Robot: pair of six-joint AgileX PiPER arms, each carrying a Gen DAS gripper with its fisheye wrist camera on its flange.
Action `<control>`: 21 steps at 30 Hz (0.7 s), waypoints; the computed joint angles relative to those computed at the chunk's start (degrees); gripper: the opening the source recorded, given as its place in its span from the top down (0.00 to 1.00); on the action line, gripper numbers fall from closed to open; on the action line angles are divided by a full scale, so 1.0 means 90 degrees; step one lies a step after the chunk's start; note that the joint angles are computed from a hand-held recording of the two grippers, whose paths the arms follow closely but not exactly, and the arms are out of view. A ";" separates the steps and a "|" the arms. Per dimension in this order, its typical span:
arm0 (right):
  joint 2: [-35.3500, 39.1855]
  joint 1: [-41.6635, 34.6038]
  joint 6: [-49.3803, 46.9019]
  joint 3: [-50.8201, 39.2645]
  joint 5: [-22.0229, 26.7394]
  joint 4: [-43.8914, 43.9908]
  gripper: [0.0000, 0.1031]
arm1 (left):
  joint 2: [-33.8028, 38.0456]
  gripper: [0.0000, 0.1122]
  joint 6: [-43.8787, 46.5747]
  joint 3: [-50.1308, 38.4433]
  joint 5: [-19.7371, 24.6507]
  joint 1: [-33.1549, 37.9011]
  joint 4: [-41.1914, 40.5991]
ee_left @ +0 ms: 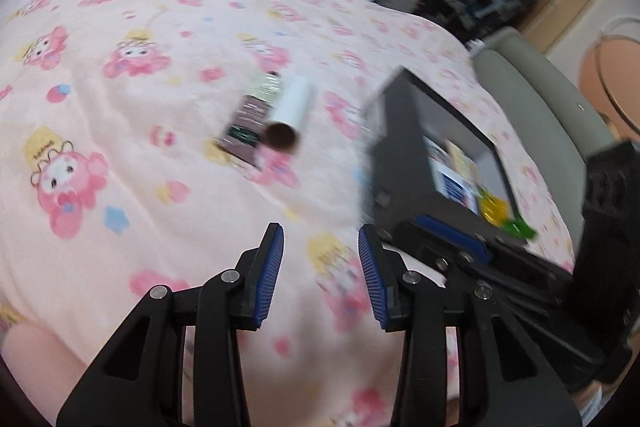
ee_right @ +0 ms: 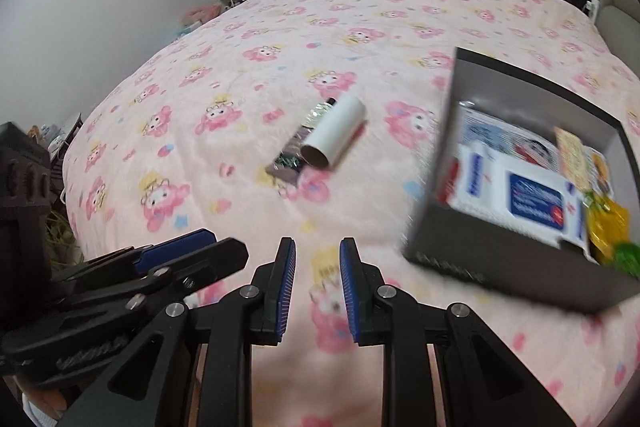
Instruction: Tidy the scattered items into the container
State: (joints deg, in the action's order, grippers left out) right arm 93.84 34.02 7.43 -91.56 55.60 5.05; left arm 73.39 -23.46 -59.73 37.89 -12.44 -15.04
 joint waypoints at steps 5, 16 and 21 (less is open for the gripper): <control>0.1195 -0.0031 -0.0053 -0.0927 0.0120 0.0289 0.81 | 0.1160 0.66 0.1397 -0.0370 -0.0009 0.1171 -0.1306; 0.3401 -0.0139 0.0029 -0.3196 0.0406 0.0747 0.81 | 0.3026 0.66 0.4236 -0.0960 -0.0048 0.2343 -0.4059; 0.3975 -0.0218 -0.0325 -0.3802 0.0542 0.1351 0.81 | 0.3297 0.80 0.4933 -0.1042 0.0294 0.2532 -0.4654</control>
